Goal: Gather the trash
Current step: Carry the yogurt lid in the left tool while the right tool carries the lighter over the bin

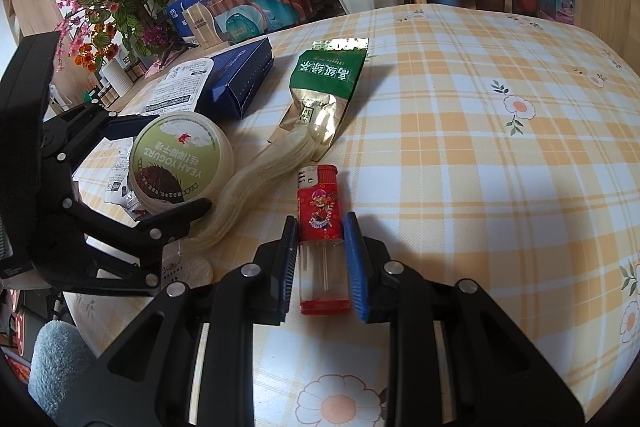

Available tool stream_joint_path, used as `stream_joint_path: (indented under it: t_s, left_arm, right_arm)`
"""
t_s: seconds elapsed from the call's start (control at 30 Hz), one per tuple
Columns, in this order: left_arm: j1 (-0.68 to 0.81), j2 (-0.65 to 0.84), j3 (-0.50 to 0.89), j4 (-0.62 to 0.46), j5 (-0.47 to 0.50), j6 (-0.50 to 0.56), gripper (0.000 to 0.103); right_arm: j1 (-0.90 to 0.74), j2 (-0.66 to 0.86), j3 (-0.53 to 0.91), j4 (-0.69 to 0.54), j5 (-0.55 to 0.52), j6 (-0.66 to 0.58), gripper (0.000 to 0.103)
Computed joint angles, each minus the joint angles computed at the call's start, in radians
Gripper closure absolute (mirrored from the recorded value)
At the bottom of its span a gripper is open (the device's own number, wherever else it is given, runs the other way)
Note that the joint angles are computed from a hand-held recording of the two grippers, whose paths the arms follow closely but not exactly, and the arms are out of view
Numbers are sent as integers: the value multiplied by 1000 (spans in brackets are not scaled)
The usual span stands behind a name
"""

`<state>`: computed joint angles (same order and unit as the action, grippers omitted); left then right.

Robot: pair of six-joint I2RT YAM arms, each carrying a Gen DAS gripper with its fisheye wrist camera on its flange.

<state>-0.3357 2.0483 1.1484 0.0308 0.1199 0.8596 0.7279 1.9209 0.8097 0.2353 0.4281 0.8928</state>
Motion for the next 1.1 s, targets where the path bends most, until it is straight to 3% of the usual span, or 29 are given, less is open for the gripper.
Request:
stream_joint_path:
  t_s: [0.17, 0.4, 0.83, 1.1]
  left_arm:
    - [-1, 9, 20, -31, 8, -6, 20]
    - [53, -38, 32, -113, 154, -82, 20]
    - [236, -337, -141, -186, 416, -346, 20]
    - [399, -513, -241, -301, 552, -348, 20]
  right_arm:
    - [0, 1, 0, 1, -1, 0, 77]
    - [-1, 2, 2, 0, -1, -1, 76]
    - [16, 14, 53, -85, 26, -15, 77]
    - [93, -58, 60, -169, 77, 19, 77]
